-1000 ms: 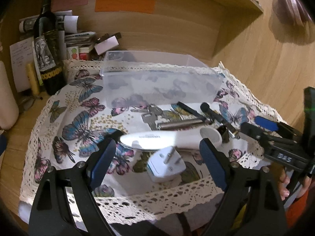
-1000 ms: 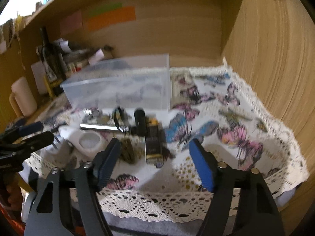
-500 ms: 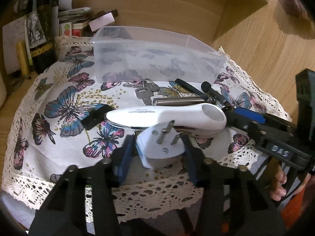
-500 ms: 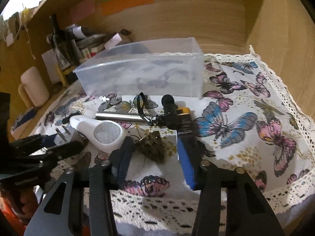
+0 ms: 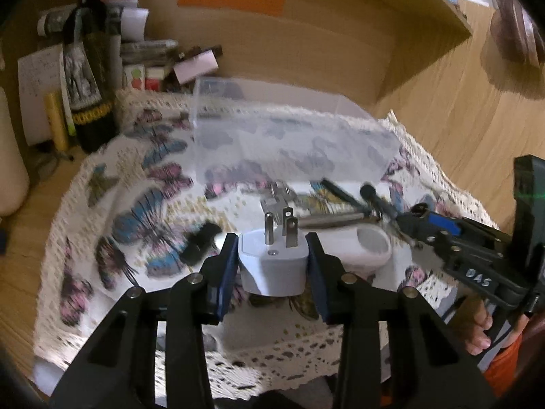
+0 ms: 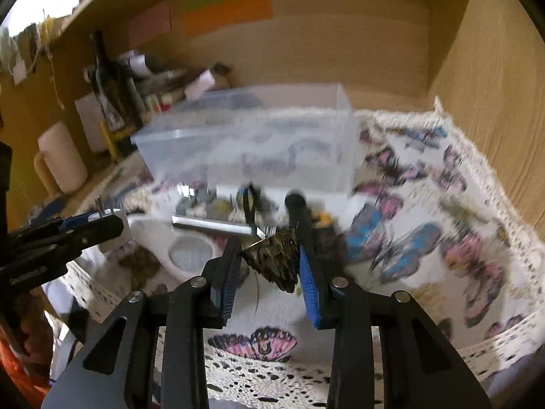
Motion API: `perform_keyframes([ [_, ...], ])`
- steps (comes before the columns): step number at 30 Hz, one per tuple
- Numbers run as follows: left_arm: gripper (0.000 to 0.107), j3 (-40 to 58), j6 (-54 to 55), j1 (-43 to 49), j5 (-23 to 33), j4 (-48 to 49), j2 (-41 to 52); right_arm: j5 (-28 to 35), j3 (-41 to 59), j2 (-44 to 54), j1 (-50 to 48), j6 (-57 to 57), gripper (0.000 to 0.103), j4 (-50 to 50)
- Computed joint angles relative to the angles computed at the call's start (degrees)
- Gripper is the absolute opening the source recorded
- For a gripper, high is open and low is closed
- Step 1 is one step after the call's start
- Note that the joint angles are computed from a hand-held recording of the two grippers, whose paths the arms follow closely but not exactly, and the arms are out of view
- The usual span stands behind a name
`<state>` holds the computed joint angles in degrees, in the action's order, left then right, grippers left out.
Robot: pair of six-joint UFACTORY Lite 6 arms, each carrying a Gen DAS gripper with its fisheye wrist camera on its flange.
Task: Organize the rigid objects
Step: 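Carry both items over the clear box and open both tools to drop them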
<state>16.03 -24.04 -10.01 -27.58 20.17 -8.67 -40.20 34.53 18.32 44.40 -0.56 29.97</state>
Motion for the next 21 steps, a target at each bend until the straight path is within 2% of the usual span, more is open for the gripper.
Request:
perform_keyframes([
  [2, 0.039, 0.52, -1.39, 0.86, 2.0, 1.77, -3.01, -0.21, -1.19, -3.6, 0.3, -2.6, 0.03, 2.24],
  [7, 0.039, 4.24, -16.27, 5.23, 5.5, 17.87, -9.7, 0.45, -1.24, -11.46, 0.52, -11.13, 0.03, 8.07],
  [10, 0.039, 7.93, -12.9, 5.33, 8.41, 14.18, -10.81, 0.32, 1.25, -13.41, 0.18, -17.39, 0.03, 12.1],
  [14, 0.039, 14.63, -13.41, 5.57, 11.2, 15.26, -8.77, 2.28, 5.07, -14.57, -2.46, -18.76, 0.03, 9.82],
  [18, 0.039, 23.88, -25.73, 6.06, 13.48, 28.48, -2.82, 6.02, 11.26, -12.63, -5.38, -19.55, 0.03, 7.56],
  [21, 0.039, 30.14, -26.77, 4.91, 15.63, 30.05, 2.63, 8.59, 17.64, -8.12, -6.85, -21.57, 0.03, 8.49],
])
